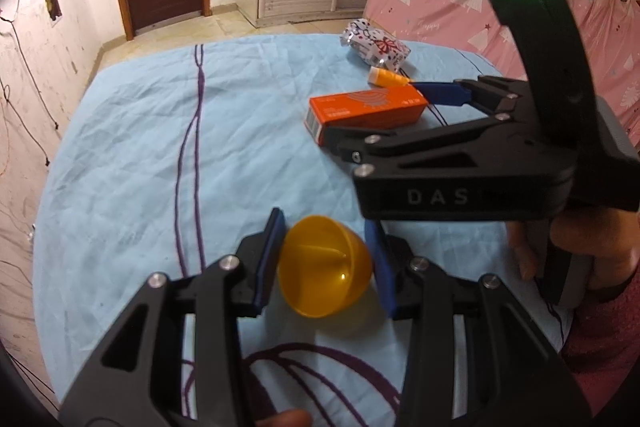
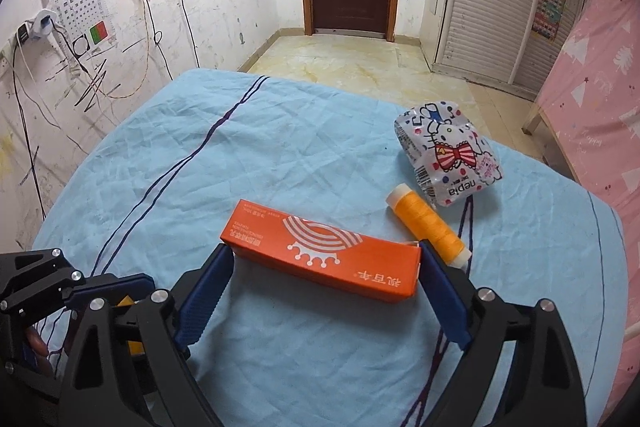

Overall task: Collect trash
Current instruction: 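Grasp the yellow cup with the left gripper while the right grasps the orange box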

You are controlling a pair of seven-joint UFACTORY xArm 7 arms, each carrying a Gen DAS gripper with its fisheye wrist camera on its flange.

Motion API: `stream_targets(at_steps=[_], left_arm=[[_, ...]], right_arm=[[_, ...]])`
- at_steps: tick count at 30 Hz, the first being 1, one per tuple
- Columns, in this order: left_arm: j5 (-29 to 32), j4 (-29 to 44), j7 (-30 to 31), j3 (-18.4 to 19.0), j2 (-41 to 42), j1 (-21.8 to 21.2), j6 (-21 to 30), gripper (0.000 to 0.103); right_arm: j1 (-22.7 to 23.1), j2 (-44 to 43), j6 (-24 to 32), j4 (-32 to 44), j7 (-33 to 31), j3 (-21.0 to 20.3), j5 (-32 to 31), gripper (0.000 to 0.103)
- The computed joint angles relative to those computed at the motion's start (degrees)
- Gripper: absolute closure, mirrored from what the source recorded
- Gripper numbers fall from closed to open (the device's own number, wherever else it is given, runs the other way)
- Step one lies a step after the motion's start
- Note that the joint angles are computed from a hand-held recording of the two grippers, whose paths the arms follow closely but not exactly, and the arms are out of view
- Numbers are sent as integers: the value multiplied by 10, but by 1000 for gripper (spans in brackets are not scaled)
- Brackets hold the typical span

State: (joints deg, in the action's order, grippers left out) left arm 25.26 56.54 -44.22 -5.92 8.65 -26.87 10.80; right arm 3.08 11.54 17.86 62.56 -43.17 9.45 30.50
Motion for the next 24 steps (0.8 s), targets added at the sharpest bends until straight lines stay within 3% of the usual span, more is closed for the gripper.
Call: stream_targets(at_steps=[3,6,14,17,24], left_arm=[[-30,-12,21,-8,-7,12,-10,63],[-50,-17,36,-10,-10,18,-15,63],[-69,-19,47,-9,-10,21,-19,63],[-72,-21,46,-8,-11,21,-18,63],[-67,-28,32,-8,-20,21,-11,63]], right_arm=[[-4,6,4,7,-3,3,9,20],[-1,7,3,7,5,-1,-1,40],[-5,-10,10,-8,-21,5,16,72],[-4,-20,14,-18,-41,4,30,78],[3,-54,24,-44,-112,-2,103,79]])
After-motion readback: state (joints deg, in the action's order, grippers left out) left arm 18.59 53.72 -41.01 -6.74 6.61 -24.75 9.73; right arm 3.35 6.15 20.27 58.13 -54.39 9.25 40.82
